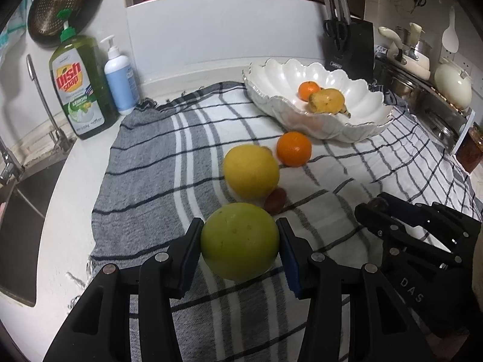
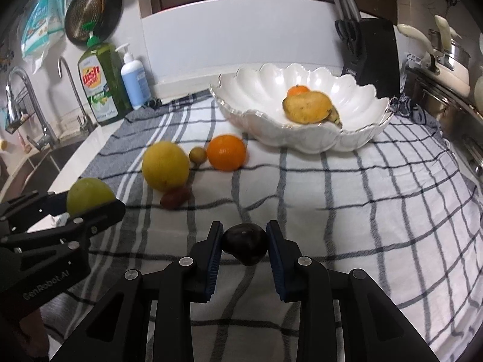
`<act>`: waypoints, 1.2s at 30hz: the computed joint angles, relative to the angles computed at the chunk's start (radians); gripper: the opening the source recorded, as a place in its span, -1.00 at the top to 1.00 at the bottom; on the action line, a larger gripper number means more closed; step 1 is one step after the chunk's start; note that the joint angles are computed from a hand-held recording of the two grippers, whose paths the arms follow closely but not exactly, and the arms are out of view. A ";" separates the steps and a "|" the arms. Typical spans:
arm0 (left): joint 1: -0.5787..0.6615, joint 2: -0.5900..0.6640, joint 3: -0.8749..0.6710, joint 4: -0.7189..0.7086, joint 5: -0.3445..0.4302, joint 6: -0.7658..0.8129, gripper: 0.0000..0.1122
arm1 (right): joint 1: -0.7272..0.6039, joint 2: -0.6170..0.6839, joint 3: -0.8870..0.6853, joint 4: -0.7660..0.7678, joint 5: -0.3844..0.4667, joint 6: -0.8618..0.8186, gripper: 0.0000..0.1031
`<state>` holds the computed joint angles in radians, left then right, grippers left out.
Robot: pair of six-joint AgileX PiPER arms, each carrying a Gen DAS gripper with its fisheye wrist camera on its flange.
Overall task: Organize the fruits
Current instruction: 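Carry the green apple and dark plum over the white bowl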
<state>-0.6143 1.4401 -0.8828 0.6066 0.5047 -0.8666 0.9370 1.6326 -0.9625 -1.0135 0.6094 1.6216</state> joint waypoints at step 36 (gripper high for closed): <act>0.055 0.455 -0.840 -0.373 0.162 0.553 0.14 | -0.415 0.018 -0.339 0.316 0.041 -0.573 0.40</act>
<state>-0.5589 1.8950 -1.7225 0.2337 0.6669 -0.3137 0.5221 1.6511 -1.3013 -0.6979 0.6505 1.0484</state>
